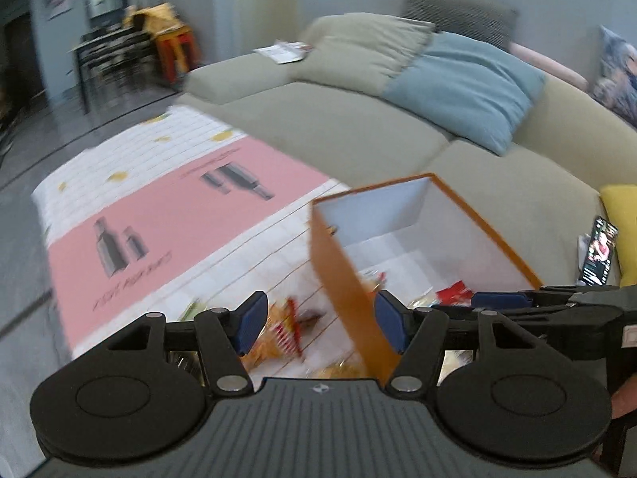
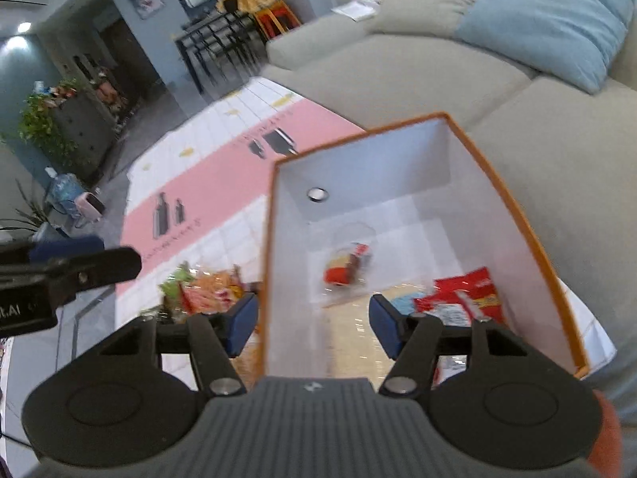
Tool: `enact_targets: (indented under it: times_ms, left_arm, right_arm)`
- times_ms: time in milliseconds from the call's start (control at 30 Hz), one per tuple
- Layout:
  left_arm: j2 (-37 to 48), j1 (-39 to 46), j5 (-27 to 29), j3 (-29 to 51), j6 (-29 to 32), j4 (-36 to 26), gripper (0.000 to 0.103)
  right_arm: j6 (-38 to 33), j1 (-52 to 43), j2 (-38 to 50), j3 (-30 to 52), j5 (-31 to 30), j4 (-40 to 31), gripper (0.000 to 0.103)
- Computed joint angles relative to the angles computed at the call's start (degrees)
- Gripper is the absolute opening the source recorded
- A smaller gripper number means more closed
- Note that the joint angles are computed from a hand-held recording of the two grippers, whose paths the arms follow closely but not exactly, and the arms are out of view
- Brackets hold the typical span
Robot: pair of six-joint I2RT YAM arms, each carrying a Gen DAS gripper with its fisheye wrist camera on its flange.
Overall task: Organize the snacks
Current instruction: 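Open both tools to release the snacks in the box and withdraw, then grasp the clear noodle-snack pack with right tool while left tool reaches the Mimi bag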
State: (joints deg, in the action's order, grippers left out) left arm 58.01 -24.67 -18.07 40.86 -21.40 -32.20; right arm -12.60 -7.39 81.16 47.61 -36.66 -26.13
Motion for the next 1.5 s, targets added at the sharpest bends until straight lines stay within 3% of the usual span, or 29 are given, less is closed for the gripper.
enact_targets:
  times_ms: [133, 233, 400, 533, 733, 933, 1133, 1300, 1400, 1500]
  left_arm:
    - [-6.7, 1.6, -0.8, -5.2, -4.3, -3.5, 0.068]
    - [-11.7, 1.6, -1.6, -9.4, -5.6, -4.9, 0.065]
    - [-16.5, -3.5, -10.0, -15.2, -8.7, -5.7, 0.065]
    - [-18.2, 2.5, -3.2, -18.0, -6.7, -4.9, 0.065]
    - [-18.9, 12.5, 5.8, -23.0, -3.1, -1.9, 0.066]
    - [-16.4, 14.4, 5.1, -24.2, -0.8, -0.7, 0.066]
    - [-11.5, 18.8, 8.6, -25.1, 3.0, 3.6, 0.066]
    - [-7.3, 22.2, 11.4, -25.3, 5.3, 6.8, 0.066]
    - [-4.8, 23.3, 11.9, -25.3, 6.3, 8.4, 0.067]
    - [-3.3, 24.7, 13.6, -25.3, 7.6, 9.7, 0.067]
  right_arm:
    - [0.1, 3.0, -3.1, -2.8, -3.1, -1.7, 0.059]
    - [-0.1, 7.6, -7.7, -6.5, -0.1, -1.0, 0.056]
    - [-1.8, 18.3, -14.6, -13.2, 10.2, 4.4, 0.055]
    - [-2.6, 24.4, -15.3, -17.4, 17.0, 9.6, 0.049]
    - [-0.2, 32.5, -9.6, -19.7, 26.5, 17.9, 0.048]
    - [-0.3, 40.2, -2.6, -20.5, 36.5, 24.7, 0.049]
    - [0.6, 43.4, 6.3, -17.5, 41.5, 26.0, 0.06]
    - [-0.7, 45.4, 11.2, -15.7, 44.4, 26.6, 0.065]
    - [-1.7, 46.8, 12.7, -15.6, 45.5, 27.3, 0.075]
    - [-2.1, 46.5, 12.8, -15.7, 45.3, 27.7, 0.075]
